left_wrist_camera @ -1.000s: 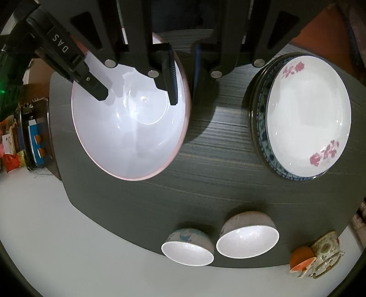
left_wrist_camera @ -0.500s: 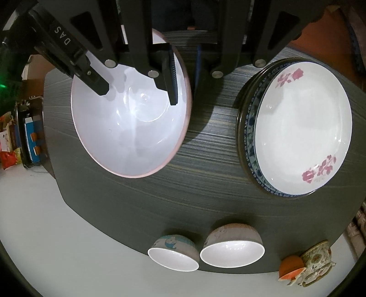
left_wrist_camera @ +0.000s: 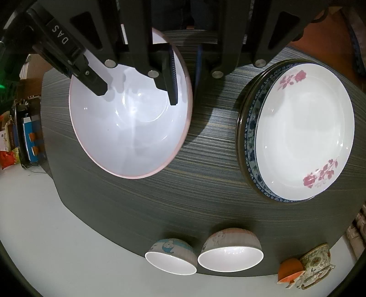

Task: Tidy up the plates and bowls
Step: 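Lift and carry the pink bowl beside the plate stack with both tools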

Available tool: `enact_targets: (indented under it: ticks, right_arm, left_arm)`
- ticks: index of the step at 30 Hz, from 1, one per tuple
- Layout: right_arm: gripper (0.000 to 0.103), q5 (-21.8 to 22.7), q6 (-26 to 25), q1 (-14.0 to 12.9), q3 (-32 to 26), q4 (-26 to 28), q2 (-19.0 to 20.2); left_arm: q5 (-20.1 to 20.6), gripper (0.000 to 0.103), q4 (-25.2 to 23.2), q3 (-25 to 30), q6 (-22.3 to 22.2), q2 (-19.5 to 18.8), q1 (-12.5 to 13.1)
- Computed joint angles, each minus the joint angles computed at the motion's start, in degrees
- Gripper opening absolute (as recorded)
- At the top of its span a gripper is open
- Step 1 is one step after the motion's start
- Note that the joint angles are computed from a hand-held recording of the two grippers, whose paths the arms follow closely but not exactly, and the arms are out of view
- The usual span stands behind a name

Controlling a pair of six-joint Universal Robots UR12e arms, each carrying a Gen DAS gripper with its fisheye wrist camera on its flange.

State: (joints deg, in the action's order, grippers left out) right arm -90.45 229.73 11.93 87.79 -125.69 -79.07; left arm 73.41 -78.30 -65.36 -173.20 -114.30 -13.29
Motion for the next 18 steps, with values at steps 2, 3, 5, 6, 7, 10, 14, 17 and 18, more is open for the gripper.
enact_targets:
  ticks: [2, 3, 5, 6, 7, 10, 14, 17, 18]
  right_arm:
    - [0.023, -0.1, -0.1, 0.0, 0.0, 0.1, 0.0]
    - [0.023, -0.1, -0.2, 0.0, 0.0, 0.1, 0.0]
    - [0.023, 0.1, -0.3, 0.0, 0.1, 0.0, 0.0]
    - [0.023, 0.1, -0.2, 0.0, 0.2, -0.2, 0.0]
    - [0.023, 0.1, -0.2, 0.0, 0.3, -0.2, 0.0]
    - [0.023, -0.1, 0.0, 0.1, 0.4, -0.3, -0.1]
    - [0.024, -0.5, -0.4, 0.1, 0.4, -0.4, -0.1]
    - [0.024, -0.4, -0.4, 0.0, 0.5, -0.5, -0.1]
    - [0.024, -0.5, -0.7, 0.1, 0.3, -0.3, 0.1]
  left_arm:
    - [-0.1, 0.012, 0.1, 0.1, 0.0, -0.1, 0.1]
    - [0.0, 0.012, 0.2, 0.1, 0.1, -0.1, 0.0]
    - [-0.1, 0.012, 0.2, -0.1, 0.1, -0.1, 0.1]
    - [-0.1, 0.012, 0.5, -0.2, 0.1, 0.0, 0.1]
    - [0.0, 0.012, 0.7, -0.3, 0.3, 0.0, 0.1]
    - [-0.4, 0.012, 1.4, -0.5, 0.3, 0.0, 0.1]
    - [-0.1, 0.012, 2.1, -0.7, 0.3, 0.0, 0.1]
    - [0.0, 0.012, 2.2, -0.7, 0.0, 0.1, 0.0]
    - [0.0, 0.012, 2.1, -0.7, 0.0, 0.1, 0.0]
